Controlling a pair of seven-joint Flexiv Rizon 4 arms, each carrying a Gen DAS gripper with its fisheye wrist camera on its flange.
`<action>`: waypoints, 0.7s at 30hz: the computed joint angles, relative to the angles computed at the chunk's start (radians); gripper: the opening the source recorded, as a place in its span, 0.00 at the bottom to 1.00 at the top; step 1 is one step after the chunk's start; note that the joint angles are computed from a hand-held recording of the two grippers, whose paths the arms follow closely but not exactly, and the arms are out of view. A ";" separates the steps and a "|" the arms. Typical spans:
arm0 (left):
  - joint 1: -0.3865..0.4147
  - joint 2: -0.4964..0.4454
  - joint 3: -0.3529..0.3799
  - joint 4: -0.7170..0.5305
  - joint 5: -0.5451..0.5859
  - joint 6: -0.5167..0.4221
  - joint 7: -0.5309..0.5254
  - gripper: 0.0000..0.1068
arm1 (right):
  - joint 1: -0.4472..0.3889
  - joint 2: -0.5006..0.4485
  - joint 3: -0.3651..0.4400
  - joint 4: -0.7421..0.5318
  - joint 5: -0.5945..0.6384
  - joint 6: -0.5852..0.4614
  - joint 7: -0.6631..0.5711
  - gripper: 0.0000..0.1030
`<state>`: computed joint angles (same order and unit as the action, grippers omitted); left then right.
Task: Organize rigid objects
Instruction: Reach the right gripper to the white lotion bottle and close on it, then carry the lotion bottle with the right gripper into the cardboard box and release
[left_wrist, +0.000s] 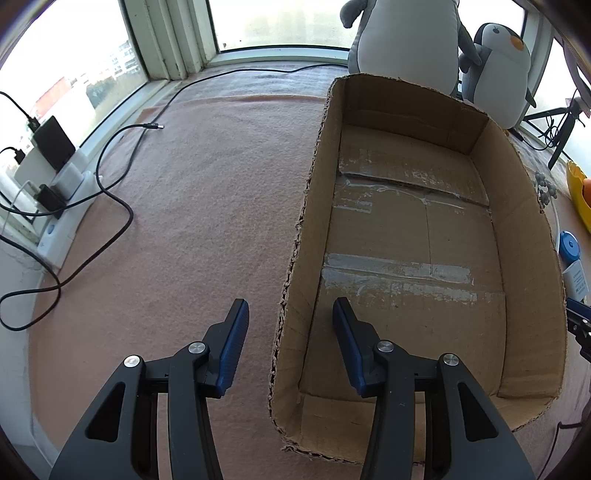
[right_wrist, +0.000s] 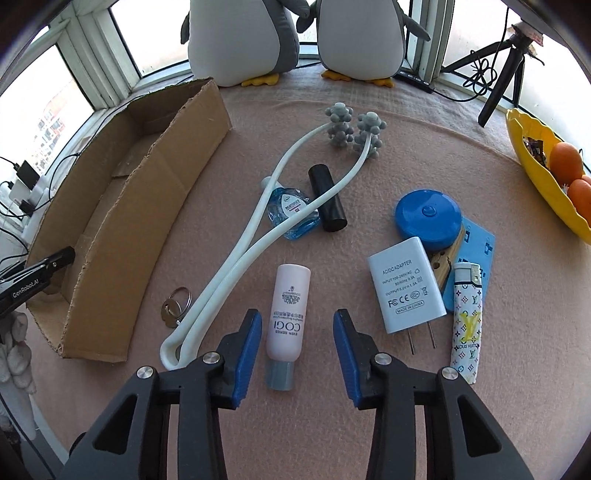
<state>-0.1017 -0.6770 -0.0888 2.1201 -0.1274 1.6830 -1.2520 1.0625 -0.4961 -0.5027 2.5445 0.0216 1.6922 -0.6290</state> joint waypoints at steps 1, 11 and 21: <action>0.000 0.000 0.000 0.000 0.000 0.000 0.000 0.44 | -0.008 0.000 0.005 -0.006 -0.003 -0.011 0.000 0.29; 0.007 0.000 -0.007 0.000 0.001 -0.001 -0.003 0.44 | -0.131 -0.001 0.095 -0.025 -0.022 0.008 0.017 0.18; 0.013 -0.001 -0.013 0.000 0.002 -0.003 -0.003 0.44 | -0.006 0.031 0.003 0.021 0.048 0.042 0.014 0.17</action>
<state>-0.0885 -0.6776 -0.1019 2.1204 -0.1255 1.6803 -1.2549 1.0570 -0.4648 -0.4997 2.5652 0.0698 1.7345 -0.6146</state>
